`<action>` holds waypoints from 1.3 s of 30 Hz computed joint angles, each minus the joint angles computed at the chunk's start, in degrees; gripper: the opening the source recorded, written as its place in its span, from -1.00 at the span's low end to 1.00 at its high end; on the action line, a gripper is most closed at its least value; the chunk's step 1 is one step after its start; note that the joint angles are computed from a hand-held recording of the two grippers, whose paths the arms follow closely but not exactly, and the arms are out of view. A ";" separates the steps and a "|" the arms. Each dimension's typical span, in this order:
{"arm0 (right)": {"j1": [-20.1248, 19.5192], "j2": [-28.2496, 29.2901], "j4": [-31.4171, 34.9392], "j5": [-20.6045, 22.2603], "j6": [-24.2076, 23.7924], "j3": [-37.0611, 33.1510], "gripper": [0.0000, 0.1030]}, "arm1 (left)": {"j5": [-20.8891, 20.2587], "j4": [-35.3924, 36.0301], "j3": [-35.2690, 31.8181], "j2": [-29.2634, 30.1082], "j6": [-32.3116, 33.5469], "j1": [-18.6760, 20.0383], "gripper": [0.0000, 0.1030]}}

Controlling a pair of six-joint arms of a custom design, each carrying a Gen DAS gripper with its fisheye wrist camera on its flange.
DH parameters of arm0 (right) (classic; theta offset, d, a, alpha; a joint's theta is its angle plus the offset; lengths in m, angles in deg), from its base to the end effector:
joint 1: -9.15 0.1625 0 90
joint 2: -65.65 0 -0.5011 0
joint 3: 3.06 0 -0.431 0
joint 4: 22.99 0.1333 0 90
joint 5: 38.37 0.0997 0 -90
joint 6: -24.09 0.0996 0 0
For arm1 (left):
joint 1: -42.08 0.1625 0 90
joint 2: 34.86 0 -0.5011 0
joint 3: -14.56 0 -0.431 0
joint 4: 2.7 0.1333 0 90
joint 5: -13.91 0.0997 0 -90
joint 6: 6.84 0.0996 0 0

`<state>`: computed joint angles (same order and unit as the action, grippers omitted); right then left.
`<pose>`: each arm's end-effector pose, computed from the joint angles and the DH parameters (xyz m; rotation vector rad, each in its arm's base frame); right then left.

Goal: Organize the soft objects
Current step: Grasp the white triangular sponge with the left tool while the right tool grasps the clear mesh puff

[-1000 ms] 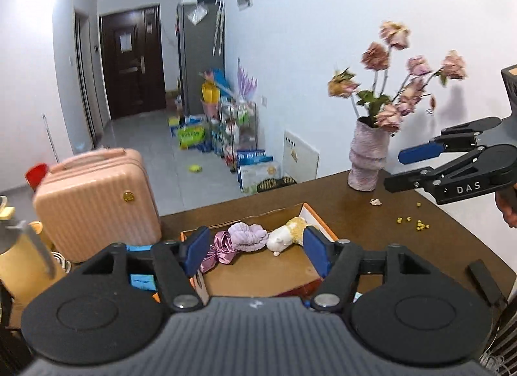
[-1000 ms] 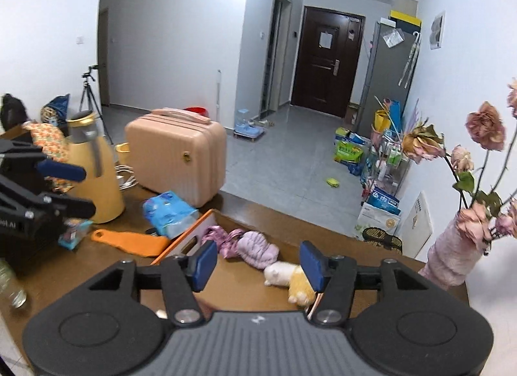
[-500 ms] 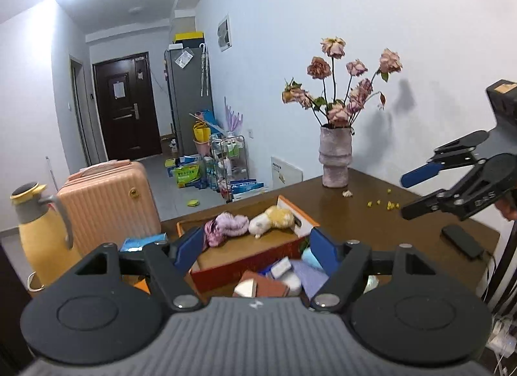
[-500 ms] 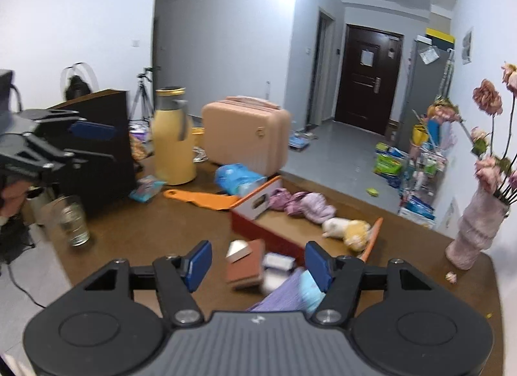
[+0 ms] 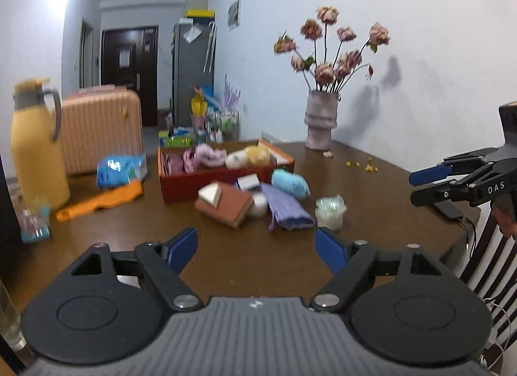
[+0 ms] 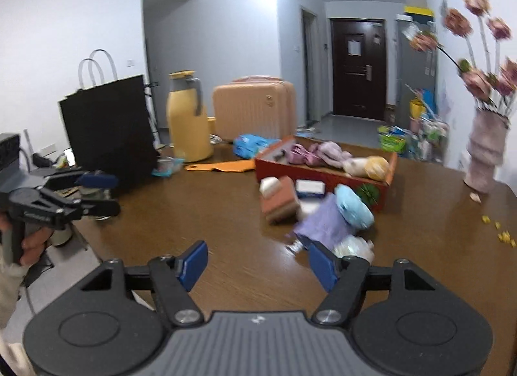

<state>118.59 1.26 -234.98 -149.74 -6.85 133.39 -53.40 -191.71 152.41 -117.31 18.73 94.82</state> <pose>0.2527 -0.4246 0.2209 0.8579 -2.3355 1.1013 -0.1334 -0.4591 0.3067 1.1876 2.3484 -1.0976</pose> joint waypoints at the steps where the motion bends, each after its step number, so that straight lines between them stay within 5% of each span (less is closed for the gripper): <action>1: -0.40 0.53 -1.38 0.11 0.32 0.45 0.36 | -0.05 -0.01 0.23 0.12 -0.16 0.35 0.59; 12: -6.03 5.15 -6.30 5.67 0.88 -0.87 0.43 | -0.23 3.50 -6.24 8.09 -1.81 3.69 0.60; 23: -10.16 10.71 -7.15 8.09 -0.37 -9.53 0.43 | 4.16 10.25 -24.17 23.37 2.13 7.41 0.60; 33: -15.52 11.70 -3.69 6.96 1.67 -13.05 0.43 | 3.11 10.82 -36.50 33.31 4.03 11.25 0.60; 37: -16.90 12.38 -0.70 7.08 1.36 -14.59 0.40 | 2.39 14.12 -40.04 35.13 1.55 12.35 0.26; 39: -17.24 12.80 0.00 7.03 0.84 -15.09 0.23 | 0.47 14.87 -40.79 35.31 0.77 13.00 0.11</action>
